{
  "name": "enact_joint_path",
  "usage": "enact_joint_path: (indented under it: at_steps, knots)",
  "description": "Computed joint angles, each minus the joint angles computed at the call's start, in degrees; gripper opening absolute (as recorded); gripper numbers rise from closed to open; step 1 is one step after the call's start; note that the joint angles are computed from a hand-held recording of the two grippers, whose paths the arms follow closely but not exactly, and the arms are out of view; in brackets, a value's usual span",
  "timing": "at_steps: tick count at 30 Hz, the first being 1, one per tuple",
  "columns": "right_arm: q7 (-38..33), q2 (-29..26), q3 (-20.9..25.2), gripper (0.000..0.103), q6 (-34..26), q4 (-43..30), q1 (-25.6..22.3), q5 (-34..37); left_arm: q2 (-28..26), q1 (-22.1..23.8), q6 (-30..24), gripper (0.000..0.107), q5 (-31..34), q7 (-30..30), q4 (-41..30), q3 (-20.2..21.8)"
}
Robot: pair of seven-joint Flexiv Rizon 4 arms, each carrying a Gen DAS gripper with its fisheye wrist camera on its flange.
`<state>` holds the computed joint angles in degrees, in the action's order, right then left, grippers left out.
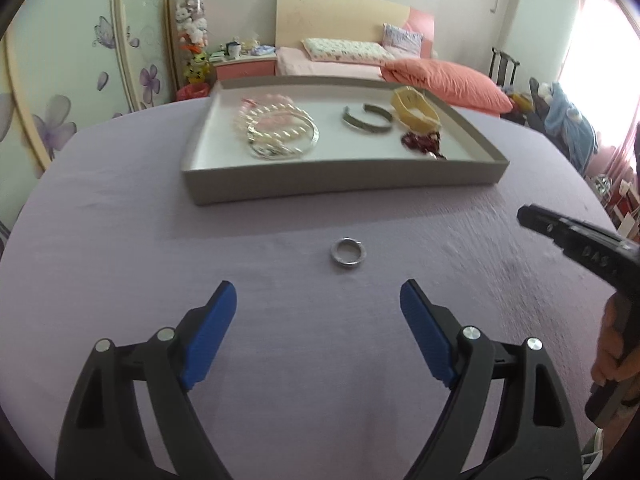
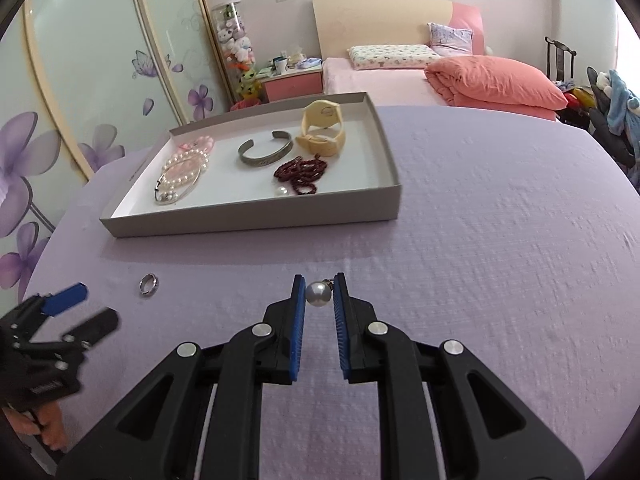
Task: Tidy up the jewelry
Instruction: 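Grasp the silver ring with the left tool while the right tool holds the pearl stud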
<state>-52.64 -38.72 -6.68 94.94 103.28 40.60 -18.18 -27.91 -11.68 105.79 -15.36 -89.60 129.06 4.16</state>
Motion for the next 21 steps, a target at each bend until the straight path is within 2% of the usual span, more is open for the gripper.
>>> enact_joint_path:
  at_steps: [2,4,8,12,18,21]
  knots:
    - [-0.1,0.0,0.1,0.015,0.3,0.0,-0.3,0.1,-1.4,-3.6,-1.4,0.082,-1.8,0.1,-1.8,2.9]
    - [-0.4,0.1,0.5,0.015,0.4,0.0,-0.9,0.2,-2.5,-5.3,-2.7,0.081,-2.9,-0.3,-3.3,4.2]
    - [-0.8,-0.1,1.0,0.015,0.7,-0.3,-1.8,0.6,-4.5,-9.5,-5.6,0.071,-4.5,-1.7,-6.5,8.3]
    - [-1.0,-0.2,1.8,0.015,0.8,-0.6,-2.7,1.0,-6.4,-15.0,-7.4,0.064,-4.3,-3.7,-8.9,14.3]
    - [-1.7,-0.4,2.9,0.015,0.8,-0.9,-3.5,1.2,-7.8,-19.1,-8.7,0.054,-3.0,-6.8,-10.4,19.1]
    - [-2.1,-0.3,3.4,0.015,1.0,-0.7,-3.9,1.3,-7.9,-19.1,-8.9,0.046,-1.9,-7.8,-10.7,19.3]
